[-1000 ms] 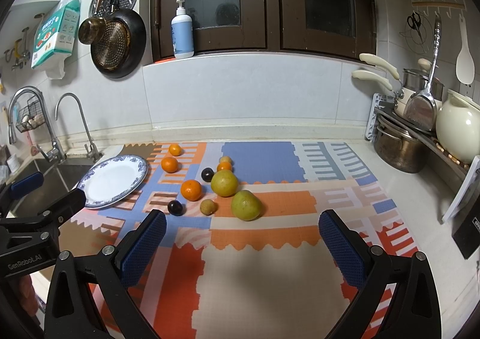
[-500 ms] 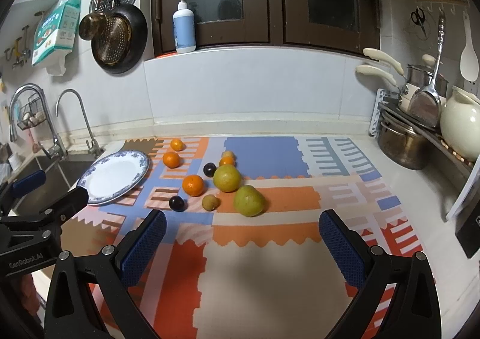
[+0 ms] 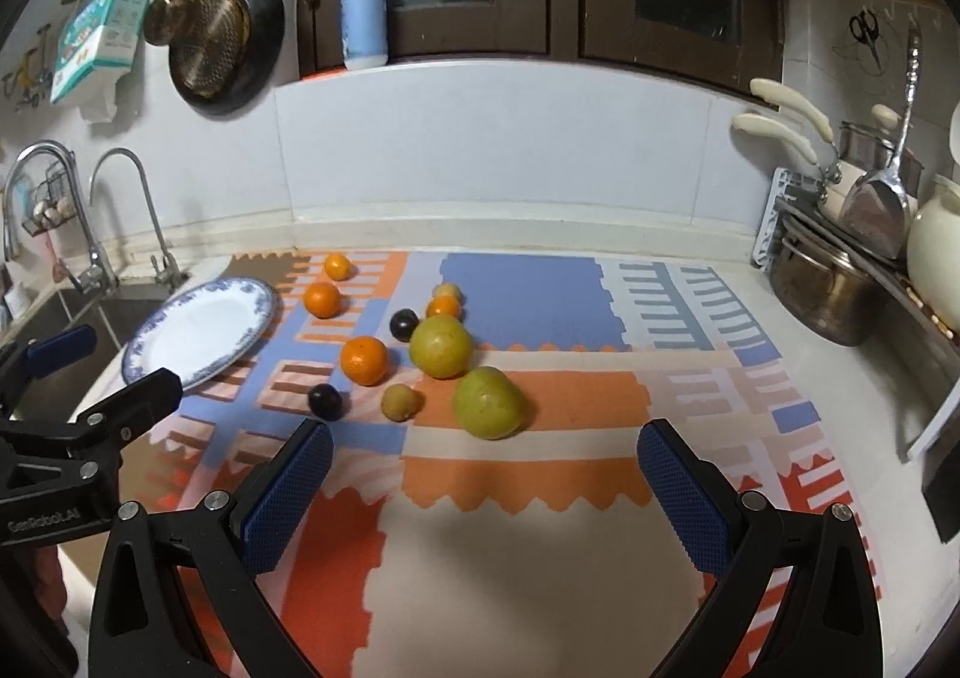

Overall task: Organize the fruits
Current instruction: 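Grasp the dark plum with the left tool while the right tool grasps the green pomelo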

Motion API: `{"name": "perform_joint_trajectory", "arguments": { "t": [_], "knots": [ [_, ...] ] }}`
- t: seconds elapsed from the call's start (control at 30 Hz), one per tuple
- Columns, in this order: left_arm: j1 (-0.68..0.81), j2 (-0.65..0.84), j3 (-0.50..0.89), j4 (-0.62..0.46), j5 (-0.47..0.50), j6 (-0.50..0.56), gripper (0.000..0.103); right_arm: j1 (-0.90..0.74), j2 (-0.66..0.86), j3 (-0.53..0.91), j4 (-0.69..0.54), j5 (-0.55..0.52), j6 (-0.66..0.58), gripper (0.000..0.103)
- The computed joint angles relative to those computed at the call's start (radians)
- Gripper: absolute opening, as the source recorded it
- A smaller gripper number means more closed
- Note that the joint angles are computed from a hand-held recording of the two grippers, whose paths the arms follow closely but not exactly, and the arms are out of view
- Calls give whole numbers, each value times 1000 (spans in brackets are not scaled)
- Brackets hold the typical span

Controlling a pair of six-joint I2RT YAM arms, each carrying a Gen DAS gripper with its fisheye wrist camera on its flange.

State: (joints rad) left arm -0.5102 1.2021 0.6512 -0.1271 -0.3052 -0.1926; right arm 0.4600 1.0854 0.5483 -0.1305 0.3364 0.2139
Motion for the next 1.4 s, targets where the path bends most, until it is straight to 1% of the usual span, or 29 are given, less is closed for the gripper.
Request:
{"name": "perform_joint_trajectory", "arguments": {
  "t": [0.17,0.3,0.37,0.43,0.5,0.57,0.7,0.73,0.83,0.9,0.97,1.07,1.3,1.33,1.4],
  "knots": [
    [21,109,28,69,32,45,103,-59,120,27,67,-45,-41,102],
    [42,221,84,97,65,76,96,-106,214,59,111,-95,-71,101],
    [51,264,106,108,87,87,95,-122,253,76,120,-114,-77,96],
    [57,309,126,117,102,94,89,-138,296,92,132,-135,-85,96],
    [68,360,155,116,134,103,85,-156,338,109,145,-161,-93,93],
    [75,393,170,122,152,106,82,-171,383,129,147,-187,-97,89],
    [89,472,216,113,199,111,70,-193,454,161,150,-229,-107,81],
    [89,483,225,108,205,111,68,-196,472,169,150,-238,-110,78],
    [96,529,253,96,230,105,59,-206,510,189,152,-262,-116,75],
    [101,553,270,87,245,102,56,-209,536,205,151,-270,-121,72],
    [100,569,284,81,246,98,55,-211,565,224,151,-279,-124,68],
    [101,588,296,78,253,98,50,-217,600,250,143,-298,-132,62],
    [110,623,328,58,293,101,30,-221,644,278,140,-301,-138,53],
    [111,625,330,58,300,102,28,-222,645,279,142,-302,-139,52],
    [106,627,332,59,294,104,28,-225,646,279,144,-307,-141,52]
  ]
}}
